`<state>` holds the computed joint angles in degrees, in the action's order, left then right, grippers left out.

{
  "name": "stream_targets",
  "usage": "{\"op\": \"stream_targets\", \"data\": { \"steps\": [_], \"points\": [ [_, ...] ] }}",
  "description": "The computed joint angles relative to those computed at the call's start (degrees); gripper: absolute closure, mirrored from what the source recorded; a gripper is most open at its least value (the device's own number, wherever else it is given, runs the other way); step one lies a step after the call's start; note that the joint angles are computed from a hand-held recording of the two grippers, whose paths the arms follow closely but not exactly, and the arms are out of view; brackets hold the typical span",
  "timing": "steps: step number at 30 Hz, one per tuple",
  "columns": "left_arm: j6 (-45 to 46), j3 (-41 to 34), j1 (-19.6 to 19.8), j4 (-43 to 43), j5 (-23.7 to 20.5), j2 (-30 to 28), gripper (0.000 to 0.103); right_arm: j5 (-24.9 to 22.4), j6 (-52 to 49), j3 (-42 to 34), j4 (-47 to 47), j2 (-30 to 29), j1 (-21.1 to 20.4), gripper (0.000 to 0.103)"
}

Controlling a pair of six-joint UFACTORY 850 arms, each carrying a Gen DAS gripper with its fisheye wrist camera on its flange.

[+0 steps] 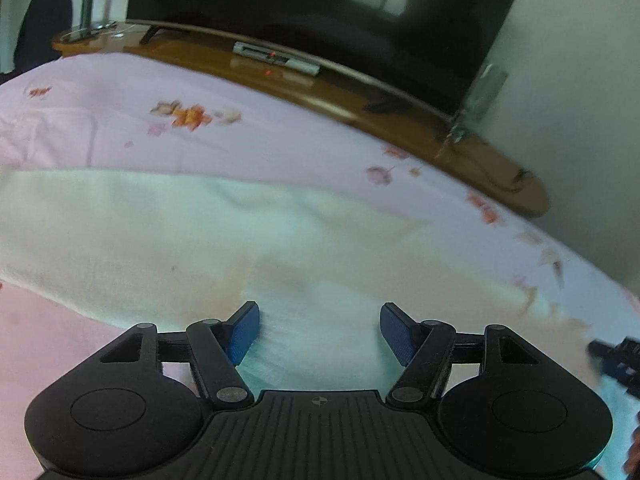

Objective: Fold small clothes

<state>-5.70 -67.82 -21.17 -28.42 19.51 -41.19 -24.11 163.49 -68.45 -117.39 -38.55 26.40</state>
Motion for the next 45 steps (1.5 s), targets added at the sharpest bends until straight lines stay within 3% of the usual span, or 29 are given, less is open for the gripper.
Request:
{"op": "stream_targets", "data": {
  "steps": [2,3,5,8,11,12,14,16,19,20,23,28,33,39,42,45],
  "points": [
    [5.28,-0.39,-0.37,-5.04,1.12,-0.65,0.035,0.93,-0.71,-1.96,-0.57,-1.69,-0.81,0.071],
    [8.5,-0.7,-0.52,-7.88,1.17,-0.92,0.036,1.68,0.9,-2.3,-2.6,-2.16,-1.12,0.087],
    [12.56,-0.38,-0.99,-11.52,1.91,-0.85,0.036,0.91,-1.38,-2.67,-1.79,-2.59,-0.77,0.094],
    [17.15,-0.4,-1.28,-13.6,1.99,-0.9,0.035,-4.32,-12.35,-3.2,6.07,-3.8,0.33,0.096],
    [13.07,0.4,-0.76,-10.39,0.21,0.44,0.035,-3.85,-16.84,-3.35,9.34,-3.03,0.63,0.094],
    [9.77,1.4,-0.47,-8.51,-0.01,1.42,0.035,-5.15,-17.22,-2.79,10.0,-2.3,1.24,0.084],
    [1.9,3.78,0.24,-2.99,-0.25,3.32,0.035,-7.47,-15.37,-0.85,9.21,-0.09,2.85,0.075],
    [-4.91,5.86,1.36,3.01,-1.51,5.09,0.034,-7.05,-13.19,1.04,6.29,2.09,4.55,0.074],
    [-3.4,8.84,2.3,-0.05,-2.06,7.39,0.008,-4.58,-11.45,1.73,3.07,3.34,7.54,0.073],
    [-2.13,10.79,2.57,-1.94,-0.45,8.69,0.007,-3.77,-12.16,1.23,3.09,3.08,8.56,0.073],
    [-2.52,14.84,4.42,-1.35,0.68,11.72,0.007,-0.39,-14.82,-1.72,3.0,1.0,11.46,0.071],
    [-12.12,20.13,9.89,4.05,0.51,15.38,0.007,4.04,-23.29,-10.21,8.9,-4.44,15.53,0.072],
    [-27.48,23.77,16.54,13.0,1.76,16.58,0.007,6.83,-33.83,-19.04,17.16,-9.86,17.11,0.072],
    [-37.13,24.98,21.72,18.4,5.69,15.12,0.008,8.93,-45.2,-25.42,27.95,-13.97,17.77,0.072],
    [-41.83,24.57,23.47,20.81,7.89,13.95,0.017,8.77,-46.91,-26.36,29.39,-14.73,18.03,0.07],
    [-44.92,23.47,24.97,22.35,9.05,12.42,0.033,8.79,-48.19,-27.37,30.38,-15.38,18.06,0.07]
  ]
}}
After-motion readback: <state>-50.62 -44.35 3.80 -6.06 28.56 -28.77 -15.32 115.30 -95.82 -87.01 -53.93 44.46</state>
